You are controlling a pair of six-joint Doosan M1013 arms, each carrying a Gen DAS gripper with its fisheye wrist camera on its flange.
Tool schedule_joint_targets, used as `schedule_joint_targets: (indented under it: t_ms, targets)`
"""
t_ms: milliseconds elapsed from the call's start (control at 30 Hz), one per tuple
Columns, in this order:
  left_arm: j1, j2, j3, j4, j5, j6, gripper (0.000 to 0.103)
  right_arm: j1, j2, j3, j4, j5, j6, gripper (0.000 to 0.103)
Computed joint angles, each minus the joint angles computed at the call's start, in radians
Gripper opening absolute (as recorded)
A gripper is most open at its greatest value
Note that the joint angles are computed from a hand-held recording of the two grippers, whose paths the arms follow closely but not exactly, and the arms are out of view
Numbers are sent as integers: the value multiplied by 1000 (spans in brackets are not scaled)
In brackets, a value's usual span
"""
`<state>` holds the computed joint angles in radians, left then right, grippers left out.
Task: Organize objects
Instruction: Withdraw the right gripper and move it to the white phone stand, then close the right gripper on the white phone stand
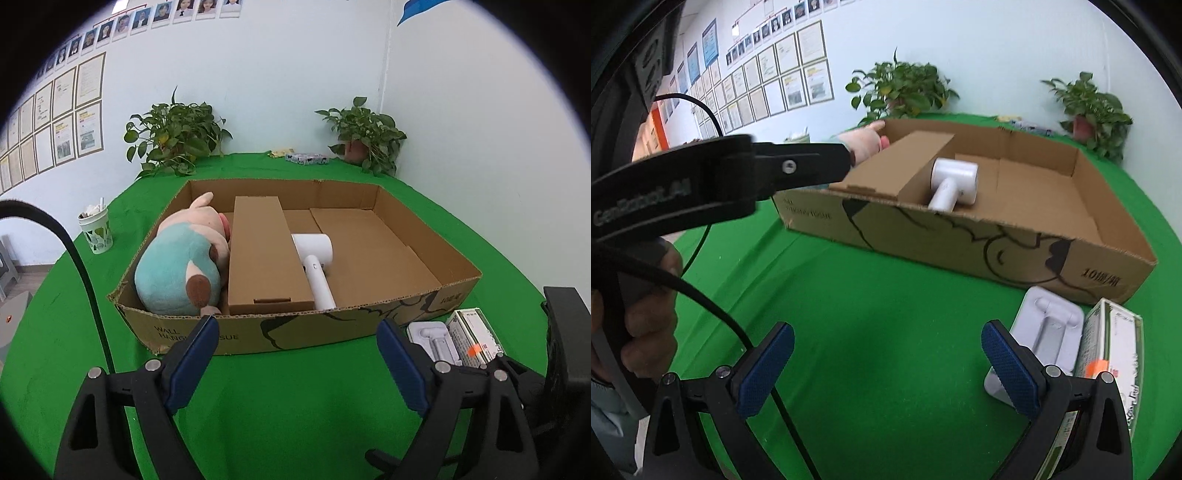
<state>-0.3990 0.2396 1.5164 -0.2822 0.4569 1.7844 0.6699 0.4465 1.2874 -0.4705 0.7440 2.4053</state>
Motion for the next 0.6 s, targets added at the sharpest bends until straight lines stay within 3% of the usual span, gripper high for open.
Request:
schedule_joint_targets:
  t_ms: [400, 600]
  targets:
    - [17, 36, -25, -153, 127, 116, 87, -63, -77, 112, -74, 161, 201, 102]
    - [20, 48, -41, -188, 165, 131, 87, -46, -61, 80, -26, 74, 127, 102]
